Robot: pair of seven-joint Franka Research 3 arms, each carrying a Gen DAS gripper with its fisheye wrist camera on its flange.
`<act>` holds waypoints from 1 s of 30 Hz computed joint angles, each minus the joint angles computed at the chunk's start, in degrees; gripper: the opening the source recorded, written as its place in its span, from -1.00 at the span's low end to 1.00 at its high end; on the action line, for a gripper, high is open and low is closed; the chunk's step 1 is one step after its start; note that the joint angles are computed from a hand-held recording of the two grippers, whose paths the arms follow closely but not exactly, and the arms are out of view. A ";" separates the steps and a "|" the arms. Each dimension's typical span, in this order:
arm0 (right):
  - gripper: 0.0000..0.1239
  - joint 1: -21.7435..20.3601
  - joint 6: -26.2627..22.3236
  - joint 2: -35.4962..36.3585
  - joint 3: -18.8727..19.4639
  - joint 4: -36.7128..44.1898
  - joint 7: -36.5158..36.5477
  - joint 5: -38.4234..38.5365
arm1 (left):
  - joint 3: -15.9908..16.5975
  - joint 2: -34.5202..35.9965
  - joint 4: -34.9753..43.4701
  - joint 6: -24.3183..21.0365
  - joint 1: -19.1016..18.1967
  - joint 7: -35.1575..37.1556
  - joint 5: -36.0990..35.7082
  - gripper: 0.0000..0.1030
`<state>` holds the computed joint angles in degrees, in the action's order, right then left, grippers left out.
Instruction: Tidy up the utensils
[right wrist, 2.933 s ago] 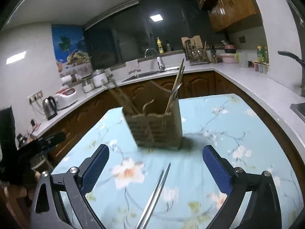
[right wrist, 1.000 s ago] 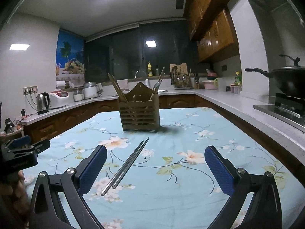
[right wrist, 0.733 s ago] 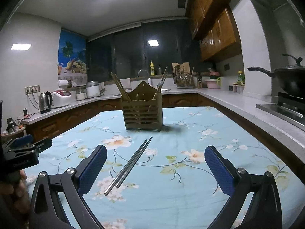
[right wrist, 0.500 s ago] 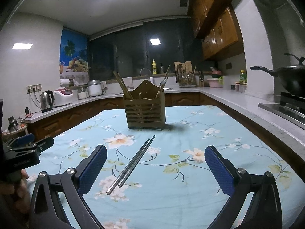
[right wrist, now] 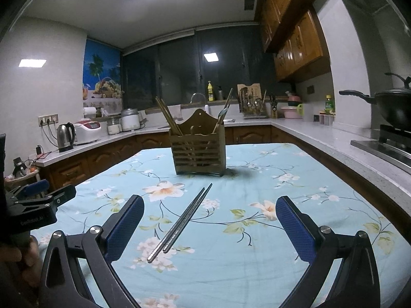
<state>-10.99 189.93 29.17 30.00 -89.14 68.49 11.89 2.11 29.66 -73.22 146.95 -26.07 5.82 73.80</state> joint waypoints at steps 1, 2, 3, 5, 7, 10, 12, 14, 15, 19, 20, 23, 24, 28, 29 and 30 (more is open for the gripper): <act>0.66 -0.12 -0.04 -0.03 0.11 -0.07 0.00 -0.05 | -0.03 -0.01 0.02 0.08 0.02 0.04 -0.05 1.00; 0.66 -0.11 0.04 -0.08 0.10 -0.14 0.02 -0.04 | -0.04 0.00 0.04 -0.17 -0.04 0.20 -0.14 1.00; 0.66 -0.26 0.00 -0.03 0.29 -0.05 0.02 -0.13 | 0.03 -0.04 -0.01 -0.13 -0.09 0.03 0.03 1.00; 0.66 -0.17 -0.18 -0.02 0.16 0.03 0.05 -0.10 | 0.02 -0.17 -0.20 0.38 0.07 -0.26 0.20 1.00; 0.66 -0.30 0.05 0.00 0.36 -0.06 -0.01 -0.13 | 0.00 -0.24 -0.24 0.36 0.14 -0.16 0.11 1.00; 0.66 -0.46 -0.01 0.04 0.56 -0.03 0.03 -0.28 | -0.01 -0.21 -0.22 0.32 0.08 -0.27 0.22 1.00; 0.66 -0.71 0.01 0.11 0.94 -0.03 0.09 -0.32 | 0.02 -0.22 -0.24 0.50 0.11 -0.36 0.36 1.00; 0.66 -0.95 -0.04 0.13 1.33 0.02 0.07 -0.44 | 0.02 -0.13 -0.04 0.13 0.04 -0.26 0.39 1.00; 0.66 -0.79 -0.05 0.10 1.16 0.08 0.08 -0.43 | 0.00 -0.10 0.04 0.12 0.06 -0.16 0.34 1.00; 0.66 -0.84 -0.09 -0.08 1.26 -0.10 0.14 -0.34 | 0.05 -0.02 0.17 0.22 0.12 -0.29 0.30 1.00; 0.66 -1.06 -0.04 -0.07 1.52 -0.19 0.09 -0.39 | 0.06 0.01 0.19 0.11 0.03 -0.26 0.34 1.00; 0.66 -0.76 0.05 -0.10 1.20 -0.13 0.20 -0.39 | 0.18 0.11 0.35 -0.05 -0.11 -0.31 0.61 1.00; 0.66 -0.83 0.09 -0.09 1.31 -0.13 0.20 -0.46 | 0.22 0.04 0.23 -0.08 -0.21 -0.42 0.79 1.00; 0.66 -1.15 0.11 0.04 1.63 -0.15 0.29 -0.73 | 0.20 0.15 0.50 -0.09 -0.17 -0.15 0.87 1.00; 0.66 -0.86 -0.01 -0.02 1.28 -0.10 0.40 -0.67 | 0.16 0.13 0.42 -0.04 -0.15 -0.17 0.80 1.00; 0.66 -0.73 -0.08 -0.10 1.13 -0.12 0.46 -0.59 | 0.12 0.21 0.57 -0.01 -0.12 0.05 0.72 1.00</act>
<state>-11.72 189.84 29.07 31.13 -89.25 68.95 11.31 2.24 29.88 -72.66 146.94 -26.18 5.86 74.53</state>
